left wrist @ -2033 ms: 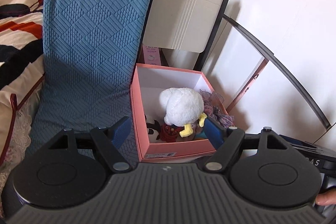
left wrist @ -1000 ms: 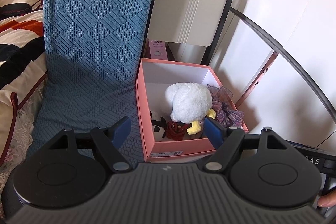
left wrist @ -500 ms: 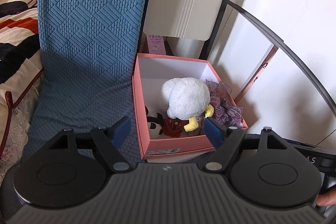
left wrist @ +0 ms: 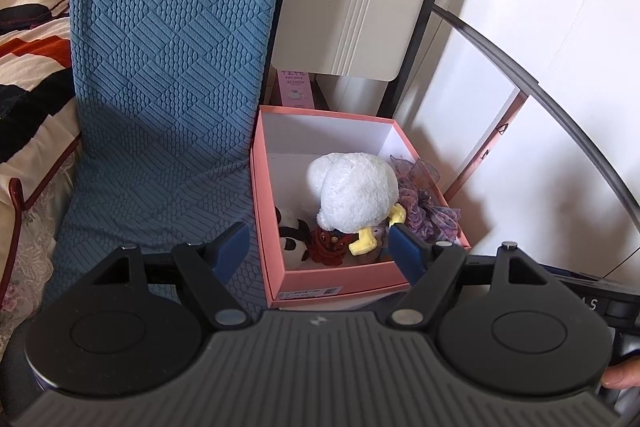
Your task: Organize objects
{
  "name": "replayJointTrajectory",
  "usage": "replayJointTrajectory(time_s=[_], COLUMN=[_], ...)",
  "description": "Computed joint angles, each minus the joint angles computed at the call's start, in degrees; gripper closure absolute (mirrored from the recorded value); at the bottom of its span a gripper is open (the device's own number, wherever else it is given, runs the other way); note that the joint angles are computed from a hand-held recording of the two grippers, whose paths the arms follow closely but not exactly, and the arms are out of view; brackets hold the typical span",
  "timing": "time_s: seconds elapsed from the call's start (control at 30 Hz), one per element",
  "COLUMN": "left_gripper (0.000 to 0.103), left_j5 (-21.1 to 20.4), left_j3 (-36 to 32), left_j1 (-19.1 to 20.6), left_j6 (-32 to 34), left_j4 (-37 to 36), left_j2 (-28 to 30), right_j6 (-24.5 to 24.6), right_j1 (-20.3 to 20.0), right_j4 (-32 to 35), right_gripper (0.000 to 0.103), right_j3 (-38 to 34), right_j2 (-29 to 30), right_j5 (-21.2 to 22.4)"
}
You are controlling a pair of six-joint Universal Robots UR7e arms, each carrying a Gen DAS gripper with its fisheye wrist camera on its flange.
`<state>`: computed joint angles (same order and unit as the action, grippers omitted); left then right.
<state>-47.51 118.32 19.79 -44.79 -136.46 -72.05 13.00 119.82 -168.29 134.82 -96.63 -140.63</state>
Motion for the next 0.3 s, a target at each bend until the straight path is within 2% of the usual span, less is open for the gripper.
replayJointTrajectory(time_s=[0.3], left_gripper=[0.023], left_j5=[-0.1], left_j3=[-0.14], left_j1=[0.39], left_j6=[0.84], left_j4=[-1.28], left_j2=[0.56], right_j6=[0.59], right_j1=[-1.14], right_j4=[0.93], right_gripper=[0.0], right_j3=[0.12], right_j2=[-0.48], right_j5=[0.97])
